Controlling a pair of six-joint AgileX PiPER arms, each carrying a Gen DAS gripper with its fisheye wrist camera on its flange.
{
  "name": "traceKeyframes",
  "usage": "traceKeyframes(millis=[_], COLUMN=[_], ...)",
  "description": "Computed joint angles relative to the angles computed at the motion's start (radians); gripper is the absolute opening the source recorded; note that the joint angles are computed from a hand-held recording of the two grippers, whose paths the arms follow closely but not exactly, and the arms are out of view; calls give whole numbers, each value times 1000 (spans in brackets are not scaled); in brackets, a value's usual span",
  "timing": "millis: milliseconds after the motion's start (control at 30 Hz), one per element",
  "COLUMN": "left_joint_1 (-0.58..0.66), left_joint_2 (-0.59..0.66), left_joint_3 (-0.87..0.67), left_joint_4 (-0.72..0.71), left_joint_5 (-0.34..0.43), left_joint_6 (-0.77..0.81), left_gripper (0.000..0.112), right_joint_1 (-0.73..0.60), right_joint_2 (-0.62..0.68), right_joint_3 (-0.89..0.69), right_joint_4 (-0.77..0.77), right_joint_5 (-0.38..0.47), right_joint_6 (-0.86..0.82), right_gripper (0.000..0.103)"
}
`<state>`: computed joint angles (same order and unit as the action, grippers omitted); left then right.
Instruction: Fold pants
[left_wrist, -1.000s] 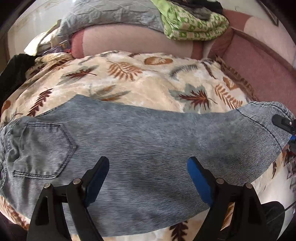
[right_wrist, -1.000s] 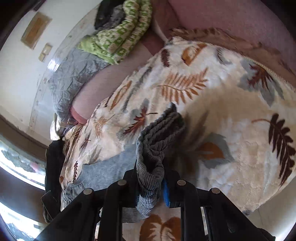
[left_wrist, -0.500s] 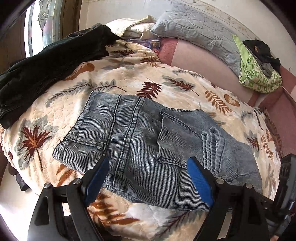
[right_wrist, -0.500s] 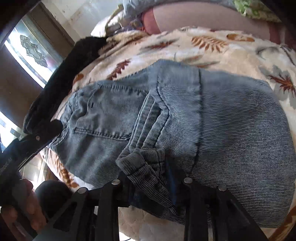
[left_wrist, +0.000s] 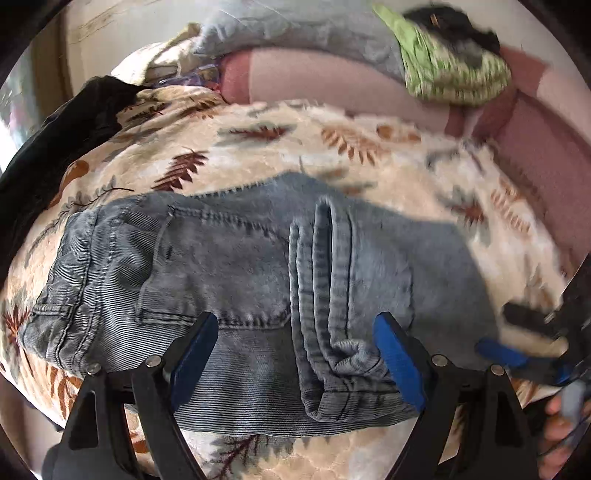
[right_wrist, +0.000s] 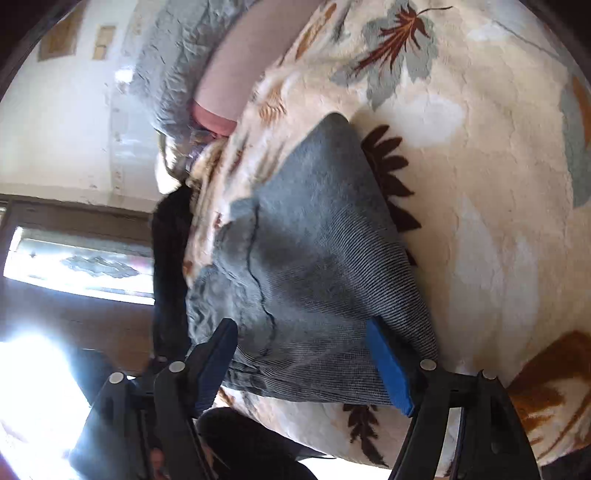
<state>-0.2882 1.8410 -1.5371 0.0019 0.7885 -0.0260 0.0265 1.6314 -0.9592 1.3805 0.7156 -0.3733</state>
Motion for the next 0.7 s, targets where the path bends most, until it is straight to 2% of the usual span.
traceKeyframes(millis=[33,100,167,233,333,400,467,500,533,567,600,633,667,700], left_joint_1=[-24,-39,-22,-7,-17,-49,-85,-86,-76,-77,-81,-82,-83,-88], left_joint_2=[24,-14,-67,-116,-121,-65,31,48,26,13,11,-10,-46,-72], left_joint_3=[-3,60,92,107,89,55,15,30,62,75,56,65,97,120], left_joint_4=[50,93,38,-45,-113,-47,82,96,71,76,86,82,73,70], left_joint_5=[23,-32,-67,-108,-135,-104,-45,-55,-100,-105,-74,-83,-129,-169], left_joint_6=[-10,-40,-25,19,79,43,-49,-58,-44,-56,-75,-83,-80,-76], left_gripper=[87,87,87,87,87,87,87,89,90,90,90,89,89,90], right_joint_1=[-10,-24,-42,-46,-65,-79,-83,-82,-68,-55,-40,-36,-41,-44], right_joint_2=[-8,-29,-55,-73,-73,-70,-67,-68,-60,-56,-50,-41,-24,-12], right_joint_3=[1,-14,-8,-4,19,40,60,63,50,28,5,-20,-54,-90], right_joint_4=[3,-13,-24,-72,-126,-144,-150,-145,-176,-230,-281,-332,-374,-425], right_joint_5=[12,23,25,-6,-19,-7,-6,-3,-9,-7,-9,4,36,55], right_joint_6=[4,2,-3,44,80,87,77,63,73,102,138,178,206,242], right_gripper=[75,75,76,76,76,76,76,76,76,74,72,60,50,50])
